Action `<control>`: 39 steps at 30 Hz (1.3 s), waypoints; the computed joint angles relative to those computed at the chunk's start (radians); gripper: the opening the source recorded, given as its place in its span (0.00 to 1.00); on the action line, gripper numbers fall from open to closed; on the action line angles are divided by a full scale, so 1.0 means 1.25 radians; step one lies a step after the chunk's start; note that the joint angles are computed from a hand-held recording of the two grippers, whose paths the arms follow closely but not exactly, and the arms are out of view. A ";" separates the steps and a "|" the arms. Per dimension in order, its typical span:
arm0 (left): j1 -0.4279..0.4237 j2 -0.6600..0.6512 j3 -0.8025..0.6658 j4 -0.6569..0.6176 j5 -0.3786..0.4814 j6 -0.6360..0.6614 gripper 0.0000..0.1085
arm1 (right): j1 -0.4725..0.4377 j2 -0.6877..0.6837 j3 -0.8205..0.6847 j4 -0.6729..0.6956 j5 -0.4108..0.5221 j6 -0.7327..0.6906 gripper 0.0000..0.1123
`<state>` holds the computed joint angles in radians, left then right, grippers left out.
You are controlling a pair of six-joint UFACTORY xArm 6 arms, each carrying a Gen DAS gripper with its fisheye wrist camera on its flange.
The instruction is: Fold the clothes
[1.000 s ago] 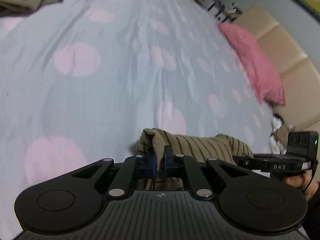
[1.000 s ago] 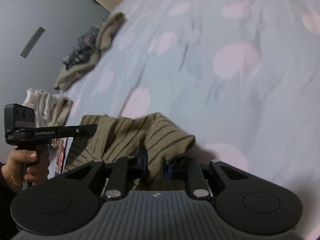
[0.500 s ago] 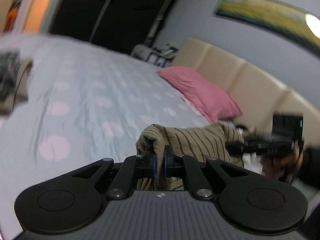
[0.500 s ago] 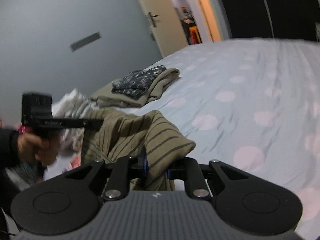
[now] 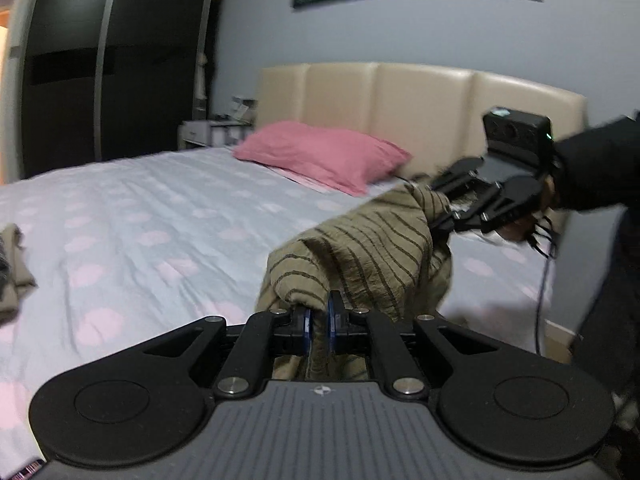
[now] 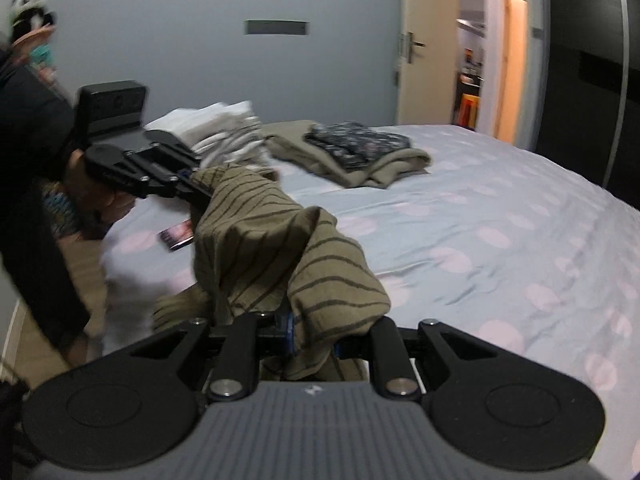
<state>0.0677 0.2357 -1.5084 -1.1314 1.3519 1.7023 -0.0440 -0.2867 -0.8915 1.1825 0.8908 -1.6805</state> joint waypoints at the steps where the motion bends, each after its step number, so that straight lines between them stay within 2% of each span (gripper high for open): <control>1: 0.004 -0.004 0.012 0.029 0.013 0.021 0.06 | -0.004 -0.018 0.023 -0.011 0.012 -0.009 0.17; 3: 0.009 0.002 0.019 0.103 0.034 0.043 0.07 | 0.000 -0.051 0.075 -0.071 0.012 -0.030 0.19; 4: 0.009 0.012 0.011 0.160 0.055 0.028 0.07 | 0.011 -0.060 0.097 -0.112 -0.002 -0.035 0.24; 7: -0.006 0.018 -0.005 0.306 0.100 -0.071 0.10 | 0.044 -0.093 0.169 -0.256 -0.042 0.001 0.34; 8: -0.014 0.015 -0.011 0.344 0.110 -0.119 0.11 | 0.046 -0.095 0.172 -0.298 -0.028 0.034 0.37; 9: -0.027 0.006 -0.017 0.395 0.111 -0.176 0.11 | 0.042 -0.088 0.154 -0.347 0.008 0.090 0.40; 10: -0.040 0.001 -0.027 0.433 0.107 -0.222 0.12 | 0.038 -0.079 0.134 -0.392 0.047 0.141 0.47; 13: -0.047 0.017 -0.106 0.493 0.170 -0.312 0.13 | 0.007 -0.047 0.048 -0.500 0.187 0.286 0.48; 15: -0.037 0.001 -0.114 0.490 0.175 -0.320 0.14 | -0.013 -0.050 0.012 -0.521 0.223 0.341 0.48; 18: -0.036 -0.016 -0.130 0.461 0.168 -0.368 0.19 | -0.007 -0.093 0.016 -0.477 0.152 0.398 0.54; 23: -0.094 -0.087 -0.023 0.327 -0.013 -0.519 0.28 | 0.113 -0.101 0.014 -0.470 -0.009 0.566 0.50; 25: -0.125 -0.106 0.028 0.300 -0.067 -0.498 0.28 | 0.169 -0.089 0.019 -0.491 -0.063 0.615 0.47; 27: -0.162 -0.110 0.074 0.339 -0.127 -0.434 0.28 | 0.219 -0.073 0.037 -0.541 -0.108 0.651 0.42; 29: -0.193 -0.101 0.125 0.446 -0.188 -0.407 0.28 | 0.259 -0.049 0.058 -0.606 -0.141 0.678 0.39; 30: -0.195 -0.081 0.144 0.481 -0.211 -0.404 0.22 | 0.262 -0.036 0.075 -0.660 -0.160 0.695 0.39; 31: -0.183 -0.059 0.135 0.482 -0.200 -0.415 0.19 | 0.259 -0.021 0.087 -0.700 -0.175 0.705 0.39; 32: -0.162 -0.036 0.127 0.452 -0.185 -0.409 0.18 | 0.240 -0.003 0.082 -0.706 -0.167 0.702 0.39; 34: -0.145 -0.003 0.073 0.457 -0.135 -0.449 0.11 | 0.201 0.032 0.066 -0.717 -0.151 0.700 0.39; 36: -0.149 -0.006 0.054 0.499 -0.144 -0.492 0.11 | 0.168 0.037 0.024 -0.770 -0.104 0.759 0.39; 38: -0.154 -0.020 0.056 0.538 -0.165 -0.544 0.11 | 0.150 0.018 0.013 -0.864 -0.105 0.806 0.40; 39: -0.151 -0.018 0.040 0.535 -0.147 -0.564 0.11 | 0.143 0.009 0.007 -0.862 -0.106 0.834 0.41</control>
<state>-0.1205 0.2135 -1.4579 -0.4631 1.1687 0.9967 0.1349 -0.2757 -0.8824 0.1046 0.7585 -0.6374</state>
